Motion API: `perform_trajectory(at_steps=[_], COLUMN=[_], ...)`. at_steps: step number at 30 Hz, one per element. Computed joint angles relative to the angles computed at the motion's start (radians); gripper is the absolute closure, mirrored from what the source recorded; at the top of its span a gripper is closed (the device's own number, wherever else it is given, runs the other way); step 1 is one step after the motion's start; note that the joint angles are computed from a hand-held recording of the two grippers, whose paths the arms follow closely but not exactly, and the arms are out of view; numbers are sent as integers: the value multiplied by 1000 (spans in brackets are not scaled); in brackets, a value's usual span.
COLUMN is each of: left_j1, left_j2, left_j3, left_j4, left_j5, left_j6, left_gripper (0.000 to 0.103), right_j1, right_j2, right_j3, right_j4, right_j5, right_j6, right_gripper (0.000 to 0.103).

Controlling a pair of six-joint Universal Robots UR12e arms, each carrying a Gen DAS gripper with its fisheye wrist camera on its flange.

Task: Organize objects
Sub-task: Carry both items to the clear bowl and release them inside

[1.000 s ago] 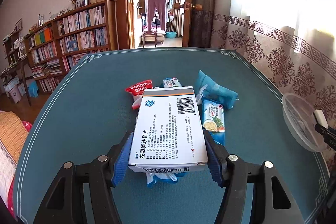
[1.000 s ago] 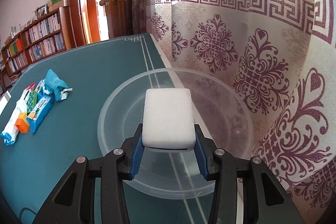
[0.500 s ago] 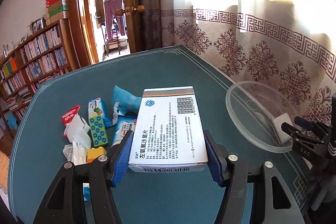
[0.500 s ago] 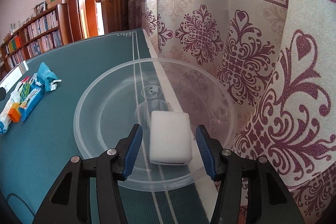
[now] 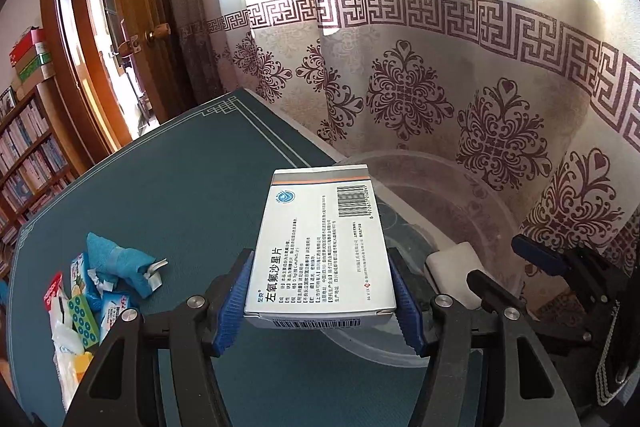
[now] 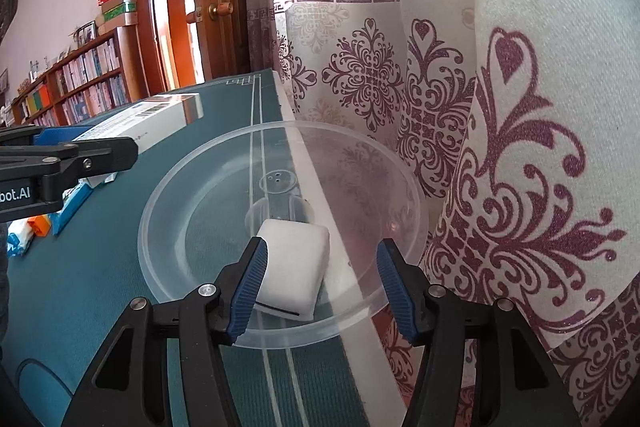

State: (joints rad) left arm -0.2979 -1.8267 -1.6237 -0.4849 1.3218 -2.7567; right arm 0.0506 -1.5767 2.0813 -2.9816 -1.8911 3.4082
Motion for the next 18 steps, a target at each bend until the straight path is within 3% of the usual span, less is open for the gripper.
perform_trajectory(at_steps=[8,14,18], left_j1=[-50,-66,-63], left_j2=[-51,-70,-71], left_j3=[81,101,103], left_j4=[-93,-116,-126], left_j5=[43,33,24], left_j6=[-8,0,-4], left_gripper=[37,36,24], right_j1=[-7,-6,-9], right_j2=[-7,-15,-13], right_j3=[19,35,37], right_j4=[-67,-112,-117], right_j5=[23,10,16], right_j6=[-1,0,5], right_gripper=[43,41,40])
